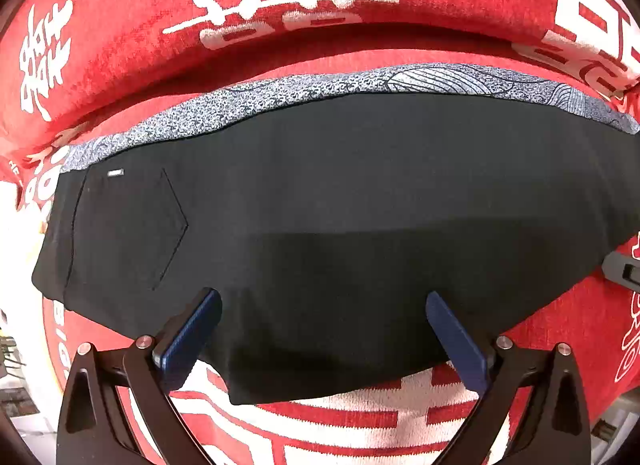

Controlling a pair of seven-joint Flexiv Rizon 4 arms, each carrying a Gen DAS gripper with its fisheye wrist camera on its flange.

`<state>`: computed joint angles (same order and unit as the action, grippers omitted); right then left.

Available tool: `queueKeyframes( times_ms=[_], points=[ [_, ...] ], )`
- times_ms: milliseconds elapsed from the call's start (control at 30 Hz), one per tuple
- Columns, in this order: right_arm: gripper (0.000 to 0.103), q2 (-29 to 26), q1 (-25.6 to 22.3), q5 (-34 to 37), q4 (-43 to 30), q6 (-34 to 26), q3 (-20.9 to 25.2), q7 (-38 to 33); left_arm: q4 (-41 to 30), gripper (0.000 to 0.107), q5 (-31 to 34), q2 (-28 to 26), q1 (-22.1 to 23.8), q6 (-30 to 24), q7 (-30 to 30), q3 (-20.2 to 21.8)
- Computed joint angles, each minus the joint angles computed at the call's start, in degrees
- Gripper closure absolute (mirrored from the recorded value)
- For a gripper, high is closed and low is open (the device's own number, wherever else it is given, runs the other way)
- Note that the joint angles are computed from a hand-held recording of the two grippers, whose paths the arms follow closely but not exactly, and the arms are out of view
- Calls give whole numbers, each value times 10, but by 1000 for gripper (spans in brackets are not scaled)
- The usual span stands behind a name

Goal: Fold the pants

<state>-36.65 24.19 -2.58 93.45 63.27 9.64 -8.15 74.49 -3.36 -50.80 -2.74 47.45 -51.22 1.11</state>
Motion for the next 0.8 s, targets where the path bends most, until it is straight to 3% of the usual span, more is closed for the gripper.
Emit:
queueKeyframes(
  times_ms=[333, 467, 600, 800],
  points=[
    [63, 52, 10, -18, 87, 47, -27, 58, -36, 4, 32, -4, -25, -35, -21, 19],
    [63, 83, 15, -48, 132, 58, -49, 89, -26, 4, 22, 15, -21, -44, -6, -3],
    [63, 141, 28, -110, 216, 46, -94, 177, -8, 4, 7, 30, -27, -35, 18, -24],
    [63, 190, 2, -184, 320, 72, -127, 315, 4, 4, -10, 32, -55, -31, 22, -38]
  ],
)
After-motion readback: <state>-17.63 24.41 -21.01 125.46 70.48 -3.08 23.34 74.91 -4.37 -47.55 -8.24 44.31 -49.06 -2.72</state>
